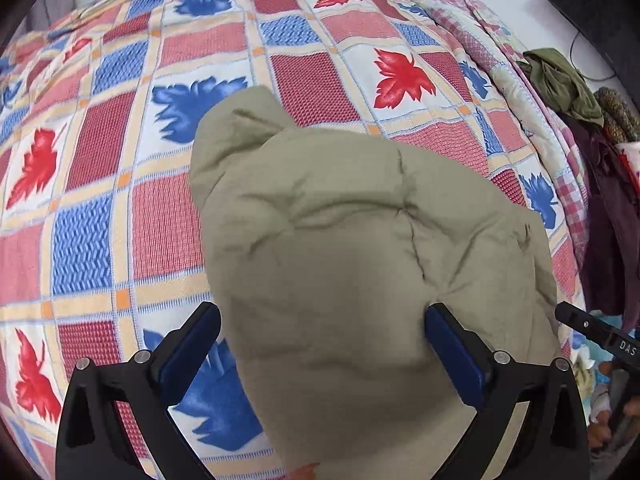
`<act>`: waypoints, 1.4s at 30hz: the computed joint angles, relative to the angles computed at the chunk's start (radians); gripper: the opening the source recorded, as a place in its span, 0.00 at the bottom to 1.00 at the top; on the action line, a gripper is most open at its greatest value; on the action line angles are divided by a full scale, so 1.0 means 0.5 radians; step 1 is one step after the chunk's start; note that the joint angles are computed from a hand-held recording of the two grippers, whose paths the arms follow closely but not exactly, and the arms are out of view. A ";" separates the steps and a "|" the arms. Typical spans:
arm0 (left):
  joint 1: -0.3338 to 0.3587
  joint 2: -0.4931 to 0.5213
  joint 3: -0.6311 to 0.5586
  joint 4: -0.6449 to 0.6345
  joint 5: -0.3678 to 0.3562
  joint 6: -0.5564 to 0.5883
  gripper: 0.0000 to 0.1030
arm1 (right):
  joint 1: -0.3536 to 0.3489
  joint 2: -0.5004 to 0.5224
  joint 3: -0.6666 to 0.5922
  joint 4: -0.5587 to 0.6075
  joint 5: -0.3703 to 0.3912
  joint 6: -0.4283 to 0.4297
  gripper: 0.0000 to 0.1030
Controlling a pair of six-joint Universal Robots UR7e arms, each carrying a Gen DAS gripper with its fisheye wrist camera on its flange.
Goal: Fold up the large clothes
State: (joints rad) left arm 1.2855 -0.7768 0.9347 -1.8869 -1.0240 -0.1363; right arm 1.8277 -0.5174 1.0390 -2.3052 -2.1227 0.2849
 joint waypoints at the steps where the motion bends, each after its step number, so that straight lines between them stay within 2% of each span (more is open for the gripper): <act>1: 0.013 -0.019 0.016 0.006 -0.037 -0.021 0.99 | -0.001 -0.009 0.016 -0.019 -0.012 -0.003 0.64; 5: 0.065 -0.057 0.040 0.045 -0.169 -0.069 0.99 | -0.030 -0.046 0.063 -0.049 -0.026 0.036 0.65; 6: 0.078 -0.070 0.049 0.046 -0.208 -0.078 0.99 | -0.043 -0.055 0.073 -0.053 -0.010 0.047 0.73; 7: 0.086 -0.082 0.061 0.039 -0.240 -0.082 0.99 | -0.055 -0.066 0.092 -0.075 0.016 0.045 0.85; 12: 0.117 -0.116 0.094 0.032 -0.369 -0.108 0.99 | -0.114 -0.087 0.131 -0.128 0.166 0.038 0.85; 14: 0.134 -0.128 0.097 0.035 -0.464 -0.122 0.99 | -0.138 -0.092 0.152 -0.159 0.239 0.059 0.85; 17: 0.180 -0.162 0.119 -0.011 -0.670 -0.147 0.99 | -0.192 -0.110 0.201 -0.249 0.433 0.046 0.85; 19: 0.205 -0.169 0.118 -0.017 -0.724 -0.161 0.99 | -0.239 -0.102 0.184 -0.205 0.583 0.054 0.85; 21: 0.230 -0.161 0.093 0.027 -0.753 -0.182 0.99 | -0.270 -0.090 0.163 -0.157 0.672 0.062 0.85; 27: 0.315 -0.167 0.118 0.014 -0.916 -0.254 0.99 | -0.327 -0.031 0.070 -0.040 0.755 0.057 0.85; 32: 0.345 -0.160 0.165 -0.053 -0.999 -0.258 0.99 | -0.372 0.032 -0.021 -0.024 0.918 0.002 0.85; 35: 0.360 -0.142 0.156 -0.071 -1.058 -0.267 0.99 | -0.397 0.082 -0.110 0.050 1.154 -0.046 0.85; 38: 0.354 -0.130 0.141 -0.067 -1.033 -0.240 0.99 | -0.406 0.123 -0.180 0.084 1.353 -0.089 0.86; 42: 0.343 -0.114 0.097 -0.036 -0.948 -0.177 0.99 | -0.369 0.197 -0.340 0.216 1.367 -0.203 1.00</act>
